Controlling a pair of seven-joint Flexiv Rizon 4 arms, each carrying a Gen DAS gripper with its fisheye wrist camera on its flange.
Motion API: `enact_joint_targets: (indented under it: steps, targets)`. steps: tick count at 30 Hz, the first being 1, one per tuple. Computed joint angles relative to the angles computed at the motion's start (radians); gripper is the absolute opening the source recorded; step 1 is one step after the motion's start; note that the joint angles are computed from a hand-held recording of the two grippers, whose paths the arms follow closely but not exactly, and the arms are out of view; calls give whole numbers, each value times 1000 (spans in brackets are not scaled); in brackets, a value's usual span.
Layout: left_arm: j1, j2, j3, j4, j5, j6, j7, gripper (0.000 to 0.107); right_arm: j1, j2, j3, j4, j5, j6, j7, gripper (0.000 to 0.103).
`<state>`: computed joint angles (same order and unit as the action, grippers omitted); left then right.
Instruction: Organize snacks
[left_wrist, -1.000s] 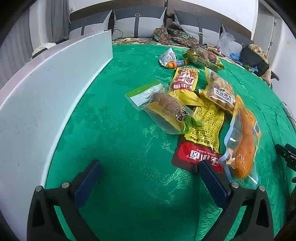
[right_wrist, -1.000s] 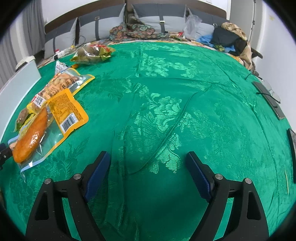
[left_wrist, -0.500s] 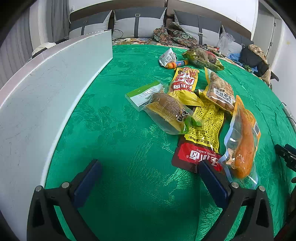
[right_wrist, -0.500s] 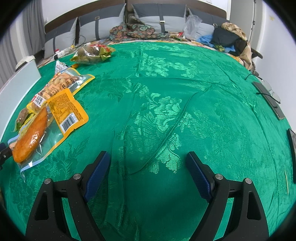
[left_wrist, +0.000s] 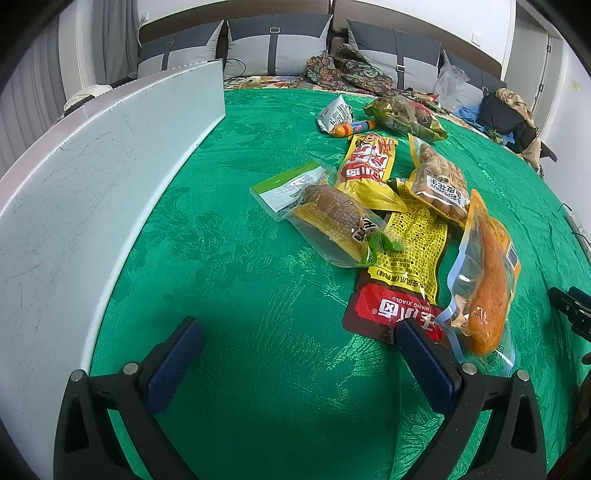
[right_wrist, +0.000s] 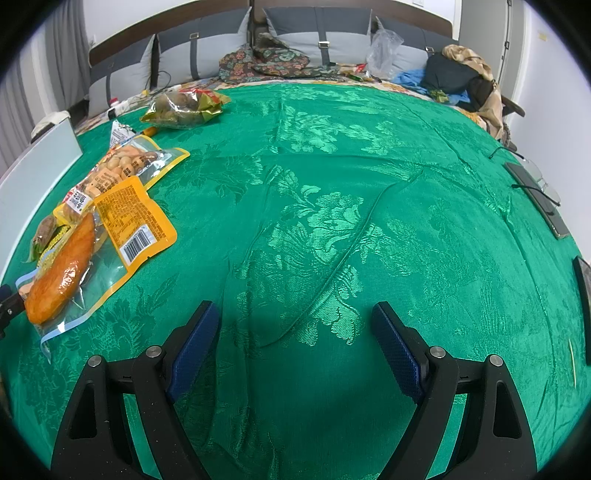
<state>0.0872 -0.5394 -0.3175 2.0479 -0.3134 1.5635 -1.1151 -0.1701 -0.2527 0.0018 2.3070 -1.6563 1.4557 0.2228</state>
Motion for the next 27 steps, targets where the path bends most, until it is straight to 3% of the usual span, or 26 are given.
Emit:
enact_joint_targets:
  steps: [17, 21, 27]
  targets:
    - [-12, 4, 17, -1, 8, -7, -4, 103, 6, -1, -2, 0, 6, -3, -3, 87]
    - [0, 13, 19, -18, 12, -80, 62, 103, 7, -1, -2, 0, 8, -4, -4, 87]
    - [3, 9, 16, -1, -5, -42, 99, 103, 9, -1, -2, 0, 10, -6, -5, 87]
